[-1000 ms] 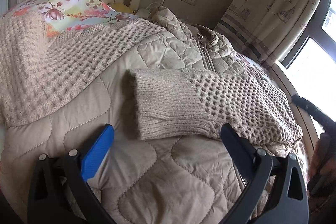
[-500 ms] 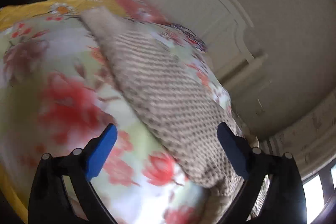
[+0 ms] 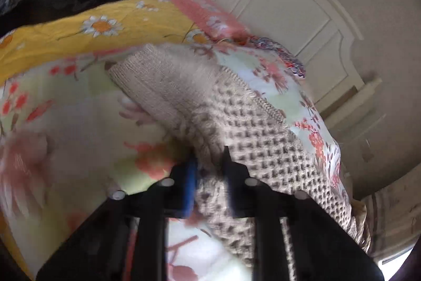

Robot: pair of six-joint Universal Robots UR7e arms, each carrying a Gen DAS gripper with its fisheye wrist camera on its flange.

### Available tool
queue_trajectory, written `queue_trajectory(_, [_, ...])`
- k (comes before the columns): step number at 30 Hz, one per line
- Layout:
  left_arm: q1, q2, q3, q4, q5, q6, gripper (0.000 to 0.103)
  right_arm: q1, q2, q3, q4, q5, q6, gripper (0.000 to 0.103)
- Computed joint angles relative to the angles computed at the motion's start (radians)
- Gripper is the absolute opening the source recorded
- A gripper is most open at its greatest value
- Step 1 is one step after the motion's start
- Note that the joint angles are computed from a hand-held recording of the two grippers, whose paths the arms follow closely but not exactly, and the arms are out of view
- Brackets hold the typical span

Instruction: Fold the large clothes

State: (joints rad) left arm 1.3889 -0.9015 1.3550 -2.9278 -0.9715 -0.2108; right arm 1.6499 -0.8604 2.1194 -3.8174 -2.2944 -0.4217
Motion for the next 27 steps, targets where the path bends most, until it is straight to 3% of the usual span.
queue_trajectory(1, [-0.008,-0.004,0.019,-0.056,-0.002,-0.021,0.015,-0.004,-0.007,0.008,-0.004,0.014,0.010,0.091])
queue_trajectory(4, [-0.071,-0.016,0.094,-0.251,0.001,0.058,0.014,-0.015,-0.023,0.030,-0.039,0.050,0.029,0.091])
queue_trajectory(8, [-0.170,-0.034,0.153,-0.354,-0.063,0.182,0.013,-0.030,-0.040,0.061,-0.088,0.108,0.045,0.091])
queue_trajectory(13, [-0.325,-0.022,0.238,-0.352,-0.156,0.392,0.014,-0.041,-0.047,0.080,-0.151,0.148,0.071,0.091])
queue_trajectory(18, [-0.423,0.056,0.306,-0.254,-0.268,0.451,0.016,-0.073,-0.061,0.123,-0.271,0.209,0.134,0.091])
queue_trajectory(21, [-0.456,0.144,0.305,-0.176,-0.280,0.451,0.034,-0.107,-0.083,0.155,-0.307,0.264,0.196,0.091])
queue_trajectory(23, [-0.466,0.196,0.297,-0.105,-0.275,0.439,0.075,-0.119,-0.090,0.166,-0.327,0.275,0.224,0.091])
queue_trajectory(25, [-0.472,0.227,0.292,-0.063,-0.244,0.443,0.078,-0.130,-0.097,0.175,-0.330,0.293,0.238,0.091])
queue_trajectory(27, [-0.472,0.230,0.319,-0.111,-0.207,0.464,0.079,-0.130,-0.098,0.174,-0.326,0.292,0.238,0.091])
